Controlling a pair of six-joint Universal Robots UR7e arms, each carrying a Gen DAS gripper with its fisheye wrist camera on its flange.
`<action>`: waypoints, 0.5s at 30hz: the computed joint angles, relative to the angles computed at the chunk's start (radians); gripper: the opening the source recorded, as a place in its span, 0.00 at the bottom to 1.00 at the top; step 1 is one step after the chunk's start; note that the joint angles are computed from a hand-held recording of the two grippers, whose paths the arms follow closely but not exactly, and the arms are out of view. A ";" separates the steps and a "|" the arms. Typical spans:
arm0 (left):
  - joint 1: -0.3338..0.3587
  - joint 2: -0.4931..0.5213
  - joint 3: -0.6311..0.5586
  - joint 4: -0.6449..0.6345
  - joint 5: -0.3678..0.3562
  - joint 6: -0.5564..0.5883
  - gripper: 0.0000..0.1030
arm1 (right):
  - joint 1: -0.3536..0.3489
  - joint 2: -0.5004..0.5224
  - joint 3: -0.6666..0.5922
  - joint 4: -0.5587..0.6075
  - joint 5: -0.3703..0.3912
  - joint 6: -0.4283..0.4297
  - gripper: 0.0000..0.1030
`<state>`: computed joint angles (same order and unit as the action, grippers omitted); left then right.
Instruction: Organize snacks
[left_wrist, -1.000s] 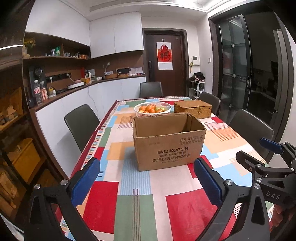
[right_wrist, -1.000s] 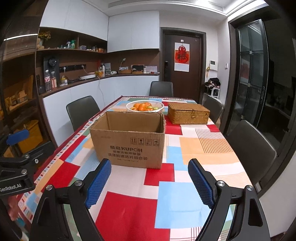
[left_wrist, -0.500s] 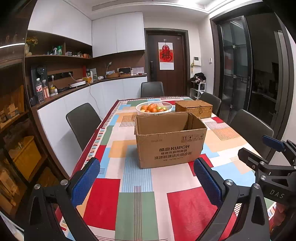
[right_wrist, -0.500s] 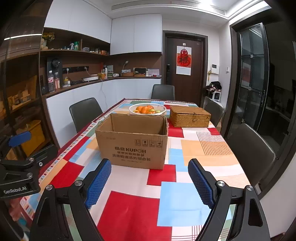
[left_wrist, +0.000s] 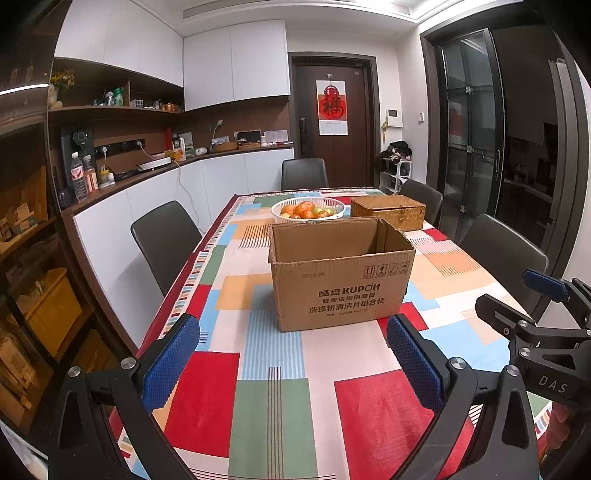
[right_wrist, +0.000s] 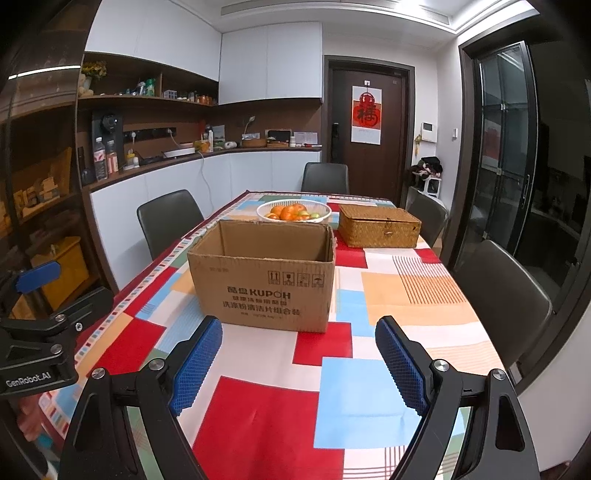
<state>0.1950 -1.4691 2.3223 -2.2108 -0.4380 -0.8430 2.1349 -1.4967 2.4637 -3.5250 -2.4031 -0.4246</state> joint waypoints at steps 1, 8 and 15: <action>0.001 0.000 0.000 -0.001 -0.002 0.001 1.00 | -0.002 0.000 0.000 0.004 0.002 0.002 0.83; 0.011 0.005 0.007 -0.020 -0.010 0.011 1.00 | -0.008 0.005 -0.001 0.008 0.007 0.007 0.83; 0.023 0.010 0.003 -0.029 -0.019 0.020 1.00 | -0.020 0.008 -0.001 0.016 0.013 0.010 0.83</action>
